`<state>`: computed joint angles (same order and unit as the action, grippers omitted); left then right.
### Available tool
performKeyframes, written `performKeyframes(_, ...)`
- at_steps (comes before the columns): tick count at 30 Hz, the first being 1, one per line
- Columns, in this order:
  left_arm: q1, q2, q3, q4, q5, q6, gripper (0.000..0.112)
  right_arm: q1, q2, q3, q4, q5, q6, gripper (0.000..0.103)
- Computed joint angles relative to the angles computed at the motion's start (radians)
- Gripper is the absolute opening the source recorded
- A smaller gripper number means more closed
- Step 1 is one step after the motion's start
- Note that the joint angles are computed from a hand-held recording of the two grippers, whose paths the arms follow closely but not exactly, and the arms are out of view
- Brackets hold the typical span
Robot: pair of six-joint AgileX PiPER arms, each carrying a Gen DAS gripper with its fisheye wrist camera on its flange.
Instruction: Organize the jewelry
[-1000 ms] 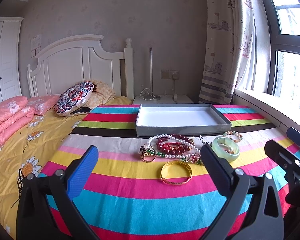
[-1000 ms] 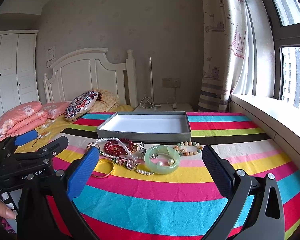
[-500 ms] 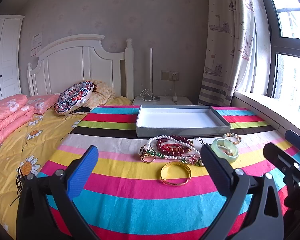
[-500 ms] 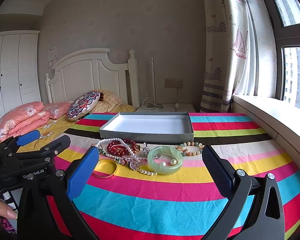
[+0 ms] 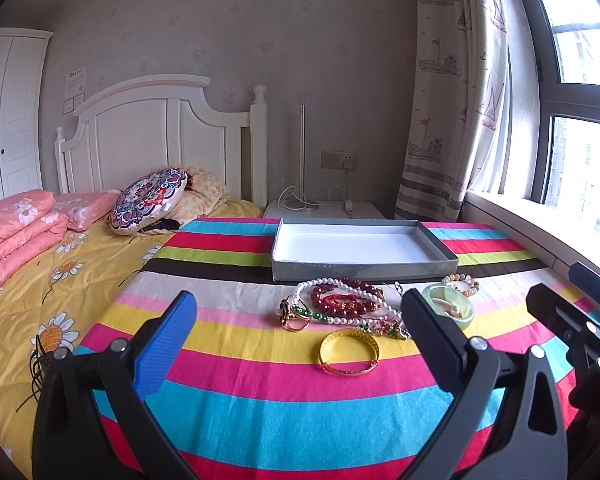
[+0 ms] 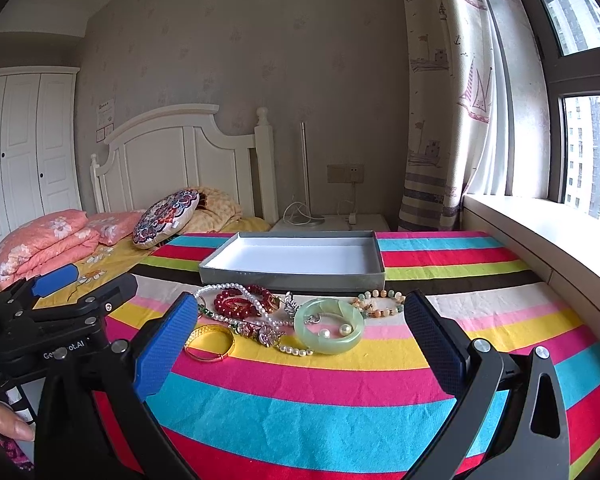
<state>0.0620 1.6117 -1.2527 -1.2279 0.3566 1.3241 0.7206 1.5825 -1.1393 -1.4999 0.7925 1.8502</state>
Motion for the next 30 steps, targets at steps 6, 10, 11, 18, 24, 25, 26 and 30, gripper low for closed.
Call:
performKeyframes(6, 0.005, -0.008, 0.02, -0.076, -0.003, 0.075, 0.101, 0.006, 0.002, 0.01, -0.017, 0.012, 0.014, 0.099)
performKeyframes(10, 0.003, -0.003, 0.017, -0.059, -0.004, 0.067, 0.101, -0.018, 0.027, -0.022, 0.054, -0.026, -0.072, 0.099)
performKeyframes(11, 0.002, 0.005, 0.006, -0.019, 0.002, 0.033, 0.101, -0.036, 0.04, -0.046, 0.116, -0.046, -0.143, 0.099)
performKeyframes(18, 0.056, 0.131, -0.183, 0.321, 0.157, -0.333, 0.101, -0.265, 0.172, -0.255, 0.806, -0.156, -0.811, 0.099)
performKeyframes(24, 0.097, 0.312, -0.452, 0.586, 0.355, -0.629, 0.101, -0.371, 0.335, -0.502, 1.069, -0.042, -1.169, 0.098)
performKeyframes(25, 0.098, 0.331, -0.478, 0.607, 0.368, -0.65, 0.101, -0.374, 0.362, -0.551, 1.087, -0.014, -1.205, 0.098)
performKeyframes(26, 0.095, 0.353, -0.51, 0.641, 0.382, -0.68, 0.101, -0.38, 0.391, -0.601, 1.112, 0.012, -1.246, 0.097)
performKeyframes(30, 0.078, 0.415, -0.598, 0.716, 0.432, -0.724, 0.101, -0.401, 0.512, -0.803, 1.198, 0.106, -1.375, 0.097)
